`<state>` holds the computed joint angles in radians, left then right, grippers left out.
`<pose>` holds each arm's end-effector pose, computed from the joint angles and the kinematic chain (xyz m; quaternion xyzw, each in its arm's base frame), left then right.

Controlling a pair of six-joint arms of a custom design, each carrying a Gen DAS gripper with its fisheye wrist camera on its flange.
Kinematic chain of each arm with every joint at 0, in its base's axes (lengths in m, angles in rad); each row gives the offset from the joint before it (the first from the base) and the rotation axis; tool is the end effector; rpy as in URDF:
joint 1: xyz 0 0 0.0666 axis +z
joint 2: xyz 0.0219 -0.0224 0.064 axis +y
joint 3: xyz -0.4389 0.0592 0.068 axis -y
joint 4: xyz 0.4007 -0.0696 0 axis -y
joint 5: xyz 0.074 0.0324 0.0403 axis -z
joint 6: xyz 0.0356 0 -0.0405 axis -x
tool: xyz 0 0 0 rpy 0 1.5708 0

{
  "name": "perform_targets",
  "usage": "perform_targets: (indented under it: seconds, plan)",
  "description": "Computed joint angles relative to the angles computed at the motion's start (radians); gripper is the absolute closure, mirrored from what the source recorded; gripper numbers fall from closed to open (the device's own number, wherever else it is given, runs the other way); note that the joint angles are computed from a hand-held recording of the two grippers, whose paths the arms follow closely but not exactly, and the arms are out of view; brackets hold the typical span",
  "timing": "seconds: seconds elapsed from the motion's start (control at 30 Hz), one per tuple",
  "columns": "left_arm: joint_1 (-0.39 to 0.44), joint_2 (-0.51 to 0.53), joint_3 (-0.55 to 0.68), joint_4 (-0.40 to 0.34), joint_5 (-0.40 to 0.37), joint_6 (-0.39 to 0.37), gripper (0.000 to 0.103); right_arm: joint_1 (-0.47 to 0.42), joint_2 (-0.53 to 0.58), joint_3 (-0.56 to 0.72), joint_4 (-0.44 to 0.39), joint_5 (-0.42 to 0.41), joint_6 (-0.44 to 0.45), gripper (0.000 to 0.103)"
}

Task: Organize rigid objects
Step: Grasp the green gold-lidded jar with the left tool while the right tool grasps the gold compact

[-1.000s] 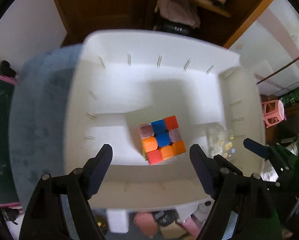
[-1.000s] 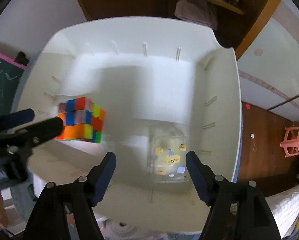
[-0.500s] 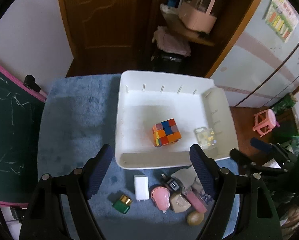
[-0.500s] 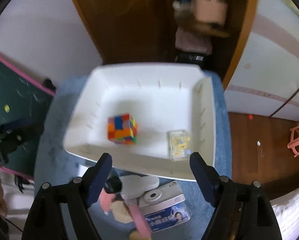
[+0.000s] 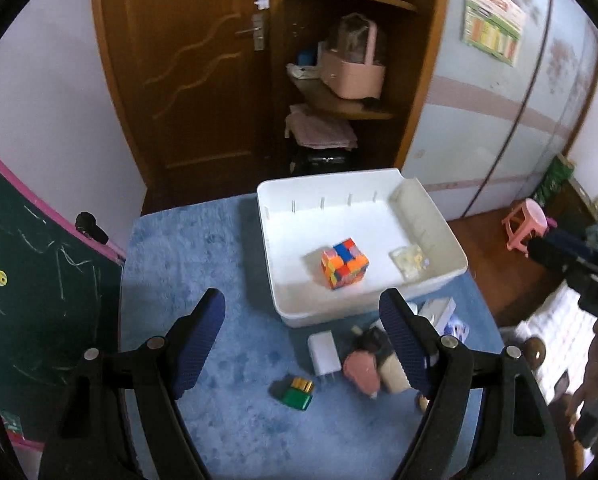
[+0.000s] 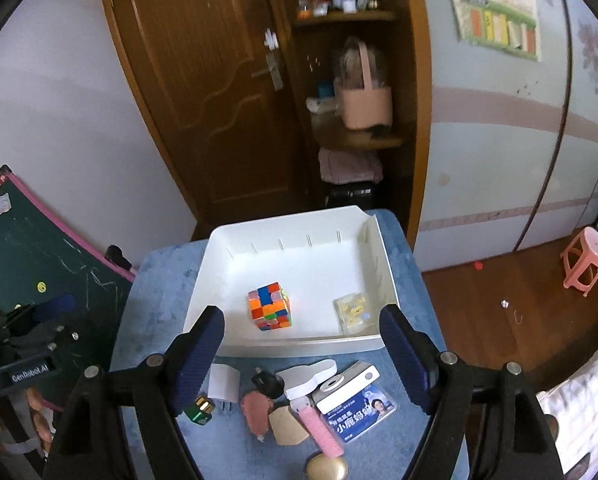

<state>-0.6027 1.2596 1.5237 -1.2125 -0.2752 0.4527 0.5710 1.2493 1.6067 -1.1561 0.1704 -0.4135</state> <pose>0.3364 -0.2202 0.5858 0.0288 0.9435 -0.0399 0.3278 0.3392 0.2103 0.6304 -0.0407 0.9227 0.1078 0.3679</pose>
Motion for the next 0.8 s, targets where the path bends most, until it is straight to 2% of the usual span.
perform_targets:
  seconds: [0.13,0.23,0.37,0.43,0.6,0.8]
  plan:
    - [-0.001,-0.029,-0.055,0.007,0.066,0.018,0.021,0.059,-0.061,-0.089,0.068,0.072,-0.015,0.022]
    - [0.002,-0.052,-0.113,0.036,0.112,0.05,0.021,0.092,-0.098,-0.148,0.093,0.093,-0.042,0.022]
    - [-0.025,-0.068,-0.183,0.072,0.071,0.024,0.021,0.15,-0.115,-0.201,0.05,0.136,-0.05,0.022]
    - [-0.032,-0.07,-0.214,0.084,0.066,0.017,0.021,0.171,-0.127,-0.237,0.054,0.133,-0.059,0.022]
    - [-0.036,-0.076,-0.3,0.141,0.081,0.004,0.021,0.213,-0.154,-0.349,0.069,0.138,-0.156,0.022]
    - [-0.032,-0.071,-0.387,0.202,0.141,-0.027,0.021,0.209,-0.175,-0.475,0.097,0.124,-0.277,0.022]
